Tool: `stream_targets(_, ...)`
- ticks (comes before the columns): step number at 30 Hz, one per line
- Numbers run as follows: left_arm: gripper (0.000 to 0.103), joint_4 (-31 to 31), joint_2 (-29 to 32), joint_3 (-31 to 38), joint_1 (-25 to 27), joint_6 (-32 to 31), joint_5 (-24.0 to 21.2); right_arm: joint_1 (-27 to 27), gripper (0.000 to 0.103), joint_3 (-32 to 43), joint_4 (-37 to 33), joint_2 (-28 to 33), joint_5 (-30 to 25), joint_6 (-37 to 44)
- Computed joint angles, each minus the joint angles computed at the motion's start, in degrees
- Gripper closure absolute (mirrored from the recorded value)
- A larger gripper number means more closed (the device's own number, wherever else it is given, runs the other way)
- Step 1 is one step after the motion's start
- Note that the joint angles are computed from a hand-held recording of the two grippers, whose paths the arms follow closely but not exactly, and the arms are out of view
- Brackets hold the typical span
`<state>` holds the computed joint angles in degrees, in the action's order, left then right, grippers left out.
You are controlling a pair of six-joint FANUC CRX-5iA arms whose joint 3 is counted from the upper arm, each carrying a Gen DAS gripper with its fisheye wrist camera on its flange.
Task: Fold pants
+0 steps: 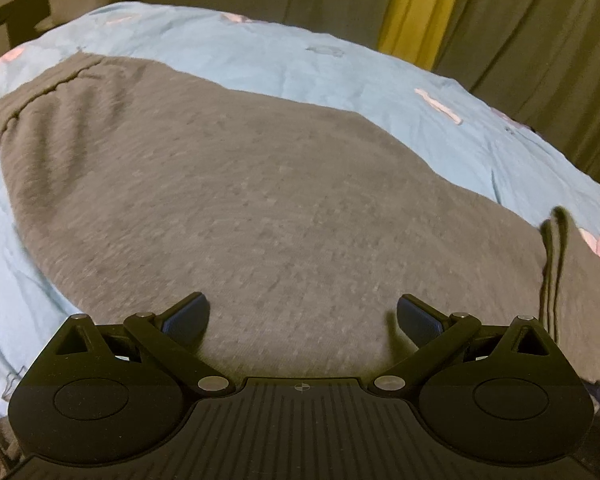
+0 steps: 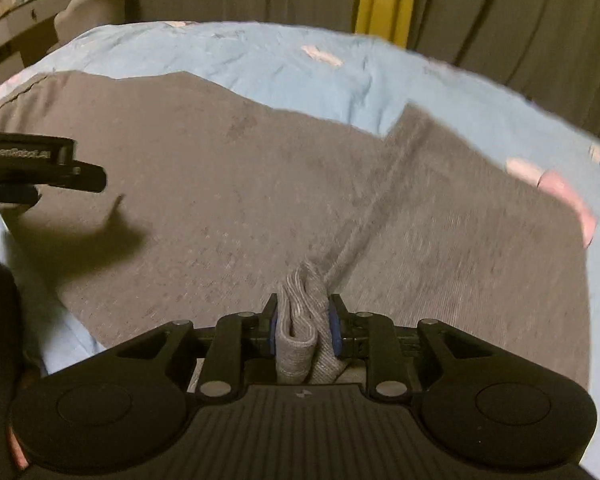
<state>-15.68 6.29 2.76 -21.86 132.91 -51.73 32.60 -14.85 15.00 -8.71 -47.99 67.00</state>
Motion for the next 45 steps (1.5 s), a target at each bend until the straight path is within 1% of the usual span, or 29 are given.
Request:
stream_targets(2, 0.0, 0.4, 0.2, -0.1, 0.0, -1.2, 0.4, -1.9, 0.08, 2.1, -4.0, -0.1, -1.2, 1.6)
stream_targets(4, 0.0, 0.4, 0.4, 0.1, -0.1, -1.9, 0.5, -3.2, 0.081, 2.6, -6.5, -1.2, -0.3, 1.4)
stream_targets(7, 0.0, 0.4, 0.2, -0.2, -0.2, -2.8, 1.2, -2.8, 0.08, 0.3, -5.9, -3.5, 3.0, -0.2)
stream_targets(8, 0.0, 0.2, 0.2, -0.2, -0.3, -2.8, 1.3, -3.1, 0.077, 1.0, -7.9, -3.3, 2.6, 1.6)
stream_targets(10, 0.0, -0.5, 0.1, -0.1, -0.6, -2.4, 1.3, -5.3, 0.071, 4.8, -16.9, -1.7, -2.4, 8.6)
stream_targets(12, 0.0, -1.0, -0.2, -0.3, -0.7, -1.8, 1.4, -6.1, 0.067, 4.5, -18.7, -2.3, -2.3, 8.8)
stream_targets(13, 0.0, -1.3, -0.4, -0.4, -0.9, -1.5, 1.7, -7.8, 0.065, 5.0, -21.7, -3.1, -2.3, 9.8)
stream_targets(14, 0.0, -1.7, -0.5, -0.5, -1.0, -1.4, 1.9, -10.5, 0.052, 5.8, -26.4, -3.8, -2.3, 11.9)
stream_targets(15, 0.0, -2.4, -0.6, -0.3, -1.4, -1.2, 1.8, -13.0, 0.027, 5.5, -30.2, -5.2, -1.0, 12.5)
stream_targets(16, 0.0, -2.9, -0.5, 0.0, -1.7, -1.6, 1.7, -14.6, 0.015, 3.8, -31.0, -7.1, 2.2, 10.6)
stream_targets(17, 0.0, -3.7, -0.3, 0.8, -2.3, -2.0, 1.0, -14.9, 0.006, 0.9, -28.8, -9.1, 6.5, 7.4)
stream_targets(18, 0.0, -5.1, 0.2, 2.1, -3.4, -2.6, -0.2, -14.6, 0.005, -2.2, -23.6, -11.0, 10.0, 2.1)
stream_targets(19, 0.0, -5.7, 0.4, 2.7, -4.1, -3.7, -0.2, -14.5, 0.005, -5.1, -17.2, -12.5, 12.4, -4.3)
stream_targets(20, 0.0, -5.1, 0.6, 3.1, -4.5, -5.8, 0.5, -15.0, 0.004, -6.7, -13.7, -12.9, 13.2, -7.9)
stream_targets(21, 0.0, -3.1, 0.8, 3.3, -4.5, -8.5, 1.3, -15.6, 0.004, -8.1, -10.4, -13.1, 13.4, -11.4)
stream_targets(23, 0.0, 4.8, 1.4, 2.8, -3.5, -15.7, 4.6, -16.6, 0.004, -11.3, -4.6, -13.3, 13.7, -18.8)
stream_targets(24, 0.0, 10.3, 2.0, 2.2, -2.6, -19.8, 6.5, -17.5, 0.004, -11.6, -4.2, -12.9, 13.0, -21.7)
stream_targets(25, 0.0, 16.5, 2.9, 1.7, -1.8, -24.5, 7.9, -18.8, 0.004, -10.4, -6.8, -12.1, 11.7, -22.7)
stream_targets(27, 0.0, 28.1, 5.7, 1.9, -0.7, -32.7, 8.2, -21.4, 0.004, -9.0, -14.6, -11.5, 13.3, -19.0)
stream_targets(28, 0.0, 31.6, 7.7, 3.1, -0.6, -34.6, 7.1, -21.6, 0.004, -9.2, -15.0, -11.7, 14.1, -19.2)
stream_targets(29, 0.0, 32.4, 9.2, 4.7, -1.0, -34.5, 5.8, -21.2, 0.004, -10.2, -13.9, -12.2, 15.1, -19.8)
stream_targets(31, 0.0, 30.9, 12.2, 8.5, -2.2, -32.8, 3.0, -20.8, 0.004, -10.0, -13.6, -12.2, 14.0, -18.4)
stream_targets(33, 0.0, 28.8, 14.2, 11.7, -3.3, -31.7, 0.4, -21.6, 0.004, -7.7, -17.0, -10.6, 11.8, -14.6)
stream_targets(35, 0.0, 26.4, 15.4, 13.8, -4.4, -31.1, -1.3, -21.9, 0.004, -6.3, -17.1, -9.3, 8.5, -15.3)
stream_targets(38, 0.002, 21.6, 16.6, 16.6, -6.1, -29.0, -3.6, -24.0, 0.004, -1.7, -19.5, -5.0, 1.4, -15.1)
stream_targets(39, 0.006, 20.1, 16.7, 17.0, -6.6, -28.2, -4.2, -24.1, 0.004, -1.5, -19.7, -4.9, 0.9, -15.1)
stream_targets(40, 0.01, 17.8, 16.9, 17.9, -7.4, -27.1, -5.4, -23.8, 0.004, -1.6, -19.4, -5.1, 0.5, -15.0)
stream_targets(42, 0.012, 14.0, 17.2, 19.3, -8.6, -26.2, -6.7, -22.2, 0.004, -1.2, -16.6, -4.9, -2.0, -15.6)
stream_targets(45, 0.012, 12.4, 16.8, 18.9, -9.3, -26.0, -6.5, -17.7, 0.004, -0.6, -9.1, -4.1, -9.0, -18.6)
